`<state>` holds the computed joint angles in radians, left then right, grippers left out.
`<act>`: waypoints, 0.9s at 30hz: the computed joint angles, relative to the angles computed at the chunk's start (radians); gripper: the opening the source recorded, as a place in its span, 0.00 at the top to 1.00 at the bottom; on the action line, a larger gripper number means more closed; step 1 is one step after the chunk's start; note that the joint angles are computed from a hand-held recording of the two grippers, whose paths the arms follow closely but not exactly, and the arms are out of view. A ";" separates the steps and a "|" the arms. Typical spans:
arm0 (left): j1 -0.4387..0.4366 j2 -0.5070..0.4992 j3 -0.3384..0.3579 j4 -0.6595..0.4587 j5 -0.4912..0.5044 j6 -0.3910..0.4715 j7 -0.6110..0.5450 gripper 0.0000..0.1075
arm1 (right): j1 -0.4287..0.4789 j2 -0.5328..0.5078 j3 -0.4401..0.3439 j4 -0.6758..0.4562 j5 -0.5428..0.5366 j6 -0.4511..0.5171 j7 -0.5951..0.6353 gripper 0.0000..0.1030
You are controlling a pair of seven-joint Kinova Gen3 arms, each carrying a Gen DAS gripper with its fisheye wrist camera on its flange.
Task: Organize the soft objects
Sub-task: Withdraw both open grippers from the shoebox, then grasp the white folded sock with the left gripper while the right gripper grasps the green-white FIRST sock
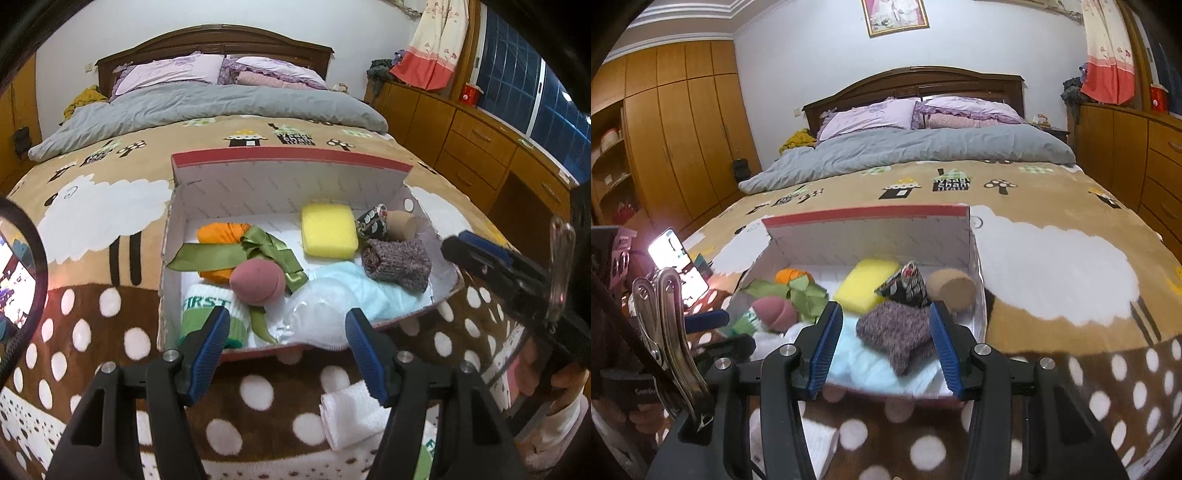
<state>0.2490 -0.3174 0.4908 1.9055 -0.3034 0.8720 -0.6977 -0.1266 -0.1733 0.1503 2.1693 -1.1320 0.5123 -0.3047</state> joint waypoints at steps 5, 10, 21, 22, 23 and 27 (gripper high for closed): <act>0.007 -0.019 -0.001 0.010 0.020 0.004 0.000 0.36 | 0.005 -0.045 0.009 0.033 0.053 0.027 -0.040 0.51; 0.013 -0.034 0.001 0.026 0.048 0.002 -0.009 0.36 | -0.005 -0.088 0.027 0.065 0.129 0.052 -0.096 0.51; 0.017 -0.058 -0.003 0.063 0.115 -0.009 -0.042 0.36 | -0.055 -0.171 0.042 0.137 0.326 0.077 -0.288 0.51; 0.016 -0.058 -0.002 0.065 0.119 -0.009 -0.043 0.36 | -0.059 -0.180 0.040 0.145 0.343 0.078 -0.306 0.51; 0.015 -0.058 -0.001 0.068 0.123 -0.009 -0.044 0.36 | -0.067 -0.185 0.042 0.149 0.358 0.079 -0.320 0.51; 0.007 -0.046 0.020 0.069 0.120 0.005 -0.032 0.36 | -0.086 -0.201 0.035 0.162 0.421 0.085 -0.394 0.51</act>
<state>0.2560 -0.3638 0.5107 1.9744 -0.1832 0.8767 -0.7295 -0.2129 -0.3740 0.1848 2.3315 -0.7113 0.5970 -0.6985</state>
